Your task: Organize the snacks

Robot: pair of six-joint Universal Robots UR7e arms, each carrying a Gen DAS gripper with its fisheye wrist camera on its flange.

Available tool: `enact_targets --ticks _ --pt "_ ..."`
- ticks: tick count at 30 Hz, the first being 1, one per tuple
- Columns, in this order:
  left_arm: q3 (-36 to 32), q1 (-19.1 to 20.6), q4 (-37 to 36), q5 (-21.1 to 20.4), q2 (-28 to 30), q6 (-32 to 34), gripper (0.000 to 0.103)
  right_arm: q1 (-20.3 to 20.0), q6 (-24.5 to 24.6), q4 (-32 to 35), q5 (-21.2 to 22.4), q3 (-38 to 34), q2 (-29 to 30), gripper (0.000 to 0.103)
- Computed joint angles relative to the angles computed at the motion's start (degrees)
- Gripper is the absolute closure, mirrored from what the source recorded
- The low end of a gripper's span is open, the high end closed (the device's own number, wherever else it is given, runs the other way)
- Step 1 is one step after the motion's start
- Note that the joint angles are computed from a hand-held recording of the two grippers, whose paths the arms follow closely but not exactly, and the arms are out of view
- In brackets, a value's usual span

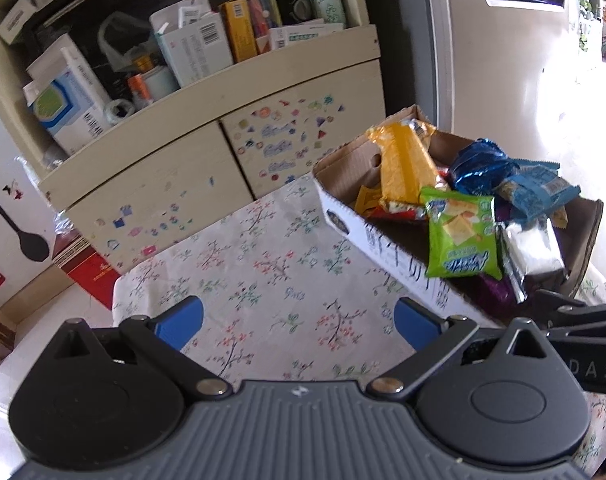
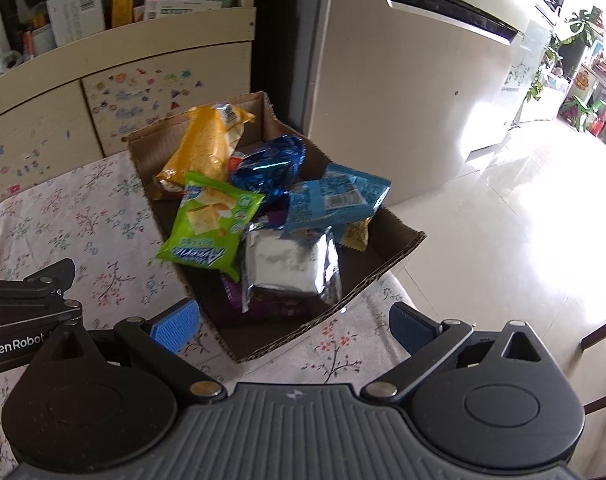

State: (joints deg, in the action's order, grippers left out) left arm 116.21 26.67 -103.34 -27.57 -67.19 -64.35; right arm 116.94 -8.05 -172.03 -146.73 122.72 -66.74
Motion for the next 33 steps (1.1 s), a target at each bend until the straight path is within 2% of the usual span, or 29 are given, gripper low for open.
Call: enact_targets --ticks 13,19,23,27,30,33 --pt "4.3 -3.0 11.8 -4.3 -5.9 -11.9 0.002 2.4 2.7 1.4 2.0 4.0 -0.1 0.000" --pt "6.4 -4.2 16.2 -7.0 -8.1 -16.4 0.002 3.2 5.7 2.9 3.0 6.1 0.2 0.000" --pt "8.5 -5.1 17.7 -9.1 -10.7 -19.1 0.002 3.9 6.2 3.4 4.2 7.1 0.3 0.000" --pt "11.3 -5.7 17.2 -11.4 -14.0 -21.3 0.001 3.6 7.1 4.4 7.4 8.2 -0.1 0.000" --pt "12.7 -5.3 17.1 -12.8 -16.1 -23.0 0.001 3.4 7.5 5.3 6.6 8.4 1.3 0.000" --pt "13.6 -4.9 17.6 -12.7 -17.8 -24.7 0.001 3.0 5.2 2.5 6.5 9.0 3.2 0.000"
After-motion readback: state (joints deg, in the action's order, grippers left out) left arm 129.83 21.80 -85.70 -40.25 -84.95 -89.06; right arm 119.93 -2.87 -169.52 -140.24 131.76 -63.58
